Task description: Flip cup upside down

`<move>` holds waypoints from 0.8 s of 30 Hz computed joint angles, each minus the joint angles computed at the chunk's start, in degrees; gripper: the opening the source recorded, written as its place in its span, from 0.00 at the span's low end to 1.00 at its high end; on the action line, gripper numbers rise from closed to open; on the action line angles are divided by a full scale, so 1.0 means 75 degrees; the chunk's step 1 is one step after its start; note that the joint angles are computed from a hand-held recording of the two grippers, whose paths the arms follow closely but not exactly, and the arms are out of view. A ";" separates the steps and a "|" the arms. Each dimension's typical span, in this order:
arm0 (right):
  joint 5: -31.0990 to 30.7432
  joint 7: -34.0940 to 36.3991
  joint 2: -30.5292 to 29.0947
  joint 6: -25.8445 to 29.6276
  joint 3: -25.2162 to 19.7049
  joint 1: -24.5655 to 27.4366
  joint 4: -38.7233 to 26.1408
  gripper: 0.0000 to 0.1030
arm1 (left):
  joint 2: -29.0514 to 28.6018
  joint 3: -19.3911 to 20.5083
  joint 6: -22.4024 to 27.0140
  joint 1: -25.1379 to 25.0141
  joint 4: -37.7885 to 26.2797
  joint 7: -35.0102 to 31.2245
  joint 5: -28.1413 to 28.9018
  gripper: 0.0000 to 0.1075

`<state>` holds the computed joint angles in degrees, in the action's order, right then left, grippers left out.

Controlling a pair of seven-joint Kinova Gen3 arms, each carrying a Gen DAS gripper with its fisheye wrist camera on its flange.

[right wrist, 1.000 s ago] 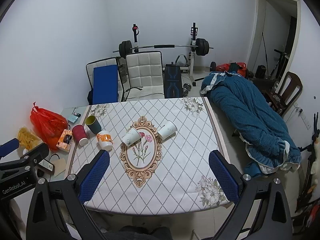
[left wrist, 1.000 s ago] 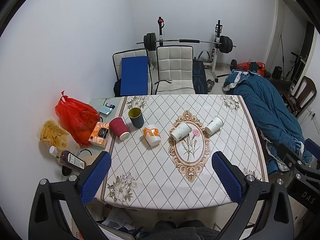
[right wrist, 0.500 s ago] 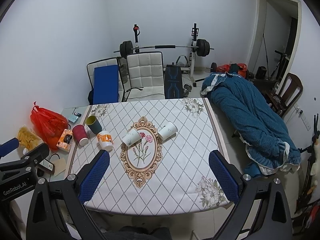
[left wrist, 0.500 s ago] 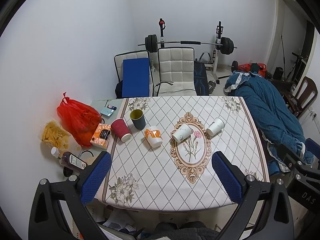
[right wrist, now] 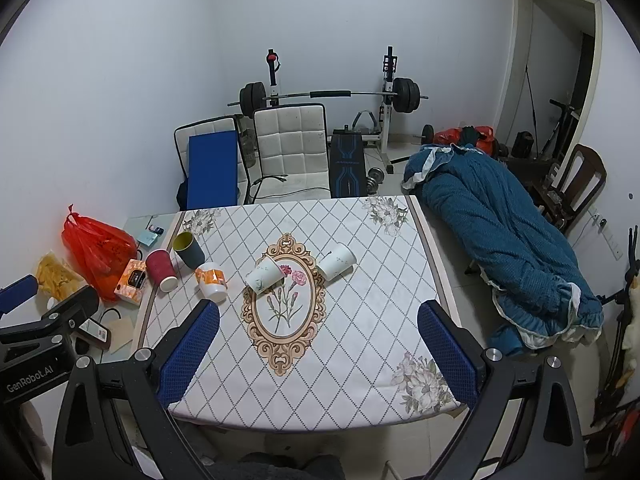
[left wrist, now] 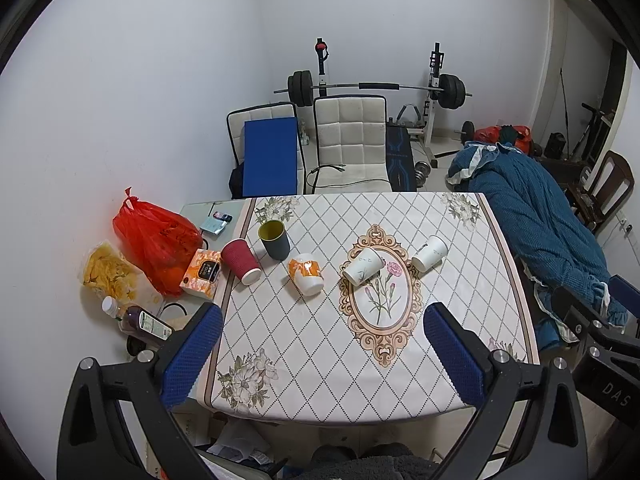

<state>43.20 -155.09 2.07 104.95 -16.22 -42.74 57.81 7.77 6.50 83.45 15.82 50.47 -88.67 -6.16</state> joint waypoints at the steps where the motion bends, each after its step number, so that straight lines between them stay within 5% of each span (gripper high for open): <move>1: -0.0004 -0.0009 -0.0001 0.0003 -0.0001 -0.0002 -0.0007 0.98 | -0.0014 0.0011 0.0009 0.0044 0.0055 0.0030 -0.0034 0.96; 9: -0.0362 -0.0162 -0.0212 -0.0281 0.0078 0.0295 0.0324 0.98 | 0.0058 0.0120 -0.0324 0.0367 0.0510 0.0285 -0.0416 0.96; 24: -0.2877 0.0610 -0.1091 -0.2544 0.0728 0.2693 0.3731 0.98 | 0.1260 0.0112 -0.0587 0.1663 0.1184 0.1477 -0.1413 0.96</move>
